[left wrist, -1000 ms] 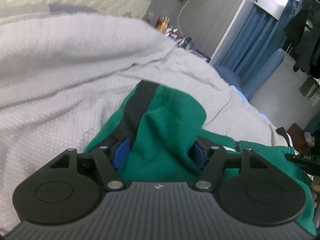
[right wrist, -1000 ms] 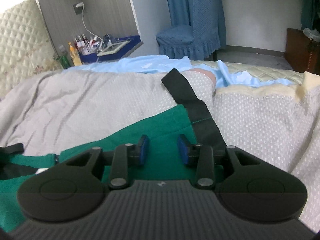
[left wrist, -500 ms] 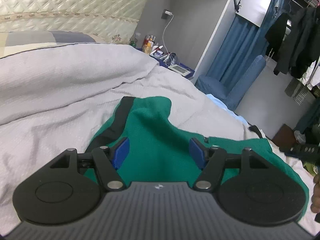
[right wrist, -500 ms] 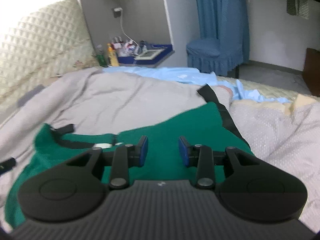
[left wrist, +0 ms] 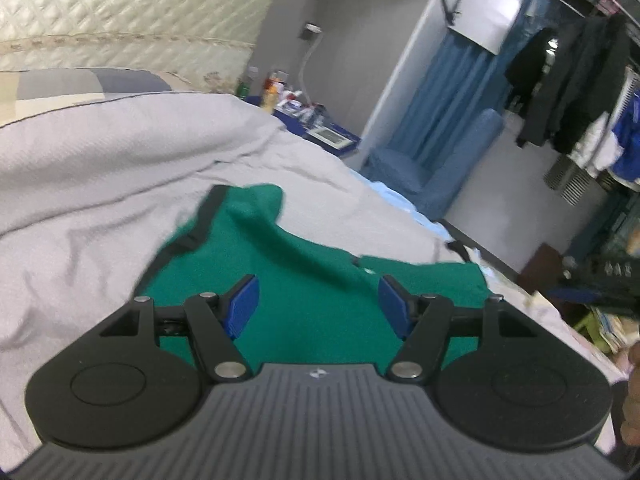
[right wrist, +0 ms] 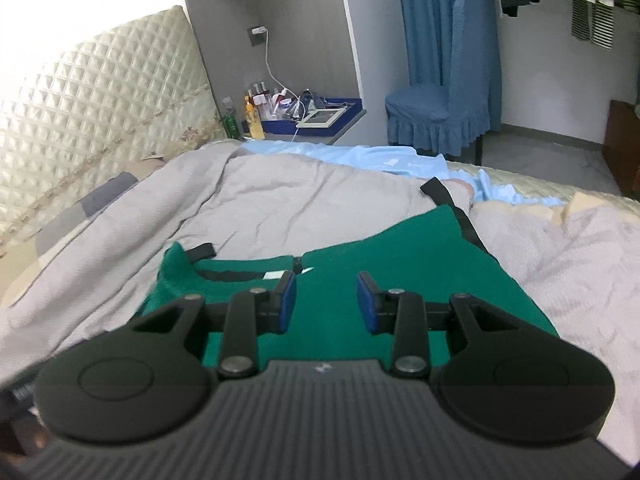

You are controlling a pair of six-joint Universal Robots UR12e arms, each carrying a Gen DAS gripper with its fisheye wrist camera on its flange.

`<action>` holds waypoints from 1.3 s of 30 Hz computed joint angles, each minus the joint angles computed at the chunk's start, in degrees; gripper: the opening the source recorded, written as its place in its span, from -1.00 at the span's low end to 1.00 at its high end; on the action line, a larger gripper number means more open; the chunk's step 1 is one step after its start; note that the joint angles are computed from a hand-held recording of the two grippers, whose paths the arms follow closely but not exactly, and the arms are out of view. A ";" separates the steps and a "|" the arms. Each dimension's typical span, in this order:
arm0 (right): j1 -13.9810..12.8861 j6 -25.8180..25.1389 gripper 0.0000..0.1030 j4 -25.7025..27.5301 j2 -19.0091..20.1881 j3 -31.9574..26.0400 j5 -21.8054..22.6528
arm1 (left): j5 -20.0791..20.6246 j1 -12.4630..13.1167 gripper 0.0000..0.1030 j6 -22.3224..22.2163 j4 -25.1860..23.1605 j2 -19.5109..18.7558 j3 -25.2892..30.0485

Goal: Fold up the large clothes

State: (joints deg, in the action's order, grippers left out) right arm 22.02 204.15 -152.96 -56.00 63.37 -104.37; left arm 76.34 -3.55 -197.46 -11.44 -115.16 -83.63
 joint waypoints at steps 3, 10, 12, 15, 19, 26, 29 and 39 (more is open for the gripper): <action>0.17 4.16 -0.24 -0.55 -1.60 2.66 1.40 | -0.95 -0.15 0.38 1.83 0.68 1.89 -3.66; -0.88 14.05 -0.07 -2.64 -4.26 9.56 8.24 | -3.10 0.36 0.39 4.93 -3.89 5.06 -8.56; -1.10 15.94 0.02 -3.53 -4.76 11.09 8.99 | -5.44 1.00 0.44 1.69 -4.59 5.00 -9.01; -2.14 21.25 0.38 -5.36 -5.60 13.94 12.25 | -8.93 2.01 0.49 -3.67 -7.84 4.42 -8.67; -4.22 34.22 0.72 -9.54 -6.03 17.74 17.40 | -14.72 3.69 0.76 -13.14 -7.67 3.62 -9.40; -6.63 53.02 0.72 -15.01 -4.99 21.32 23.44 | -25.00 6.08 0.81 -34.31 -2.89 0.44 -10.50; -6.64 58.70 0.72 -15.86 -4.53 21.88 21.71 | -25.05 6.34 0.81 -41.06 1.51 -1.01 -10.73; -5.97 60.66 0.76 -19.48 -2.52 20.43 12.85 | -16.73 6.05 0.51 -50.18 10.87 -4.50 -9.29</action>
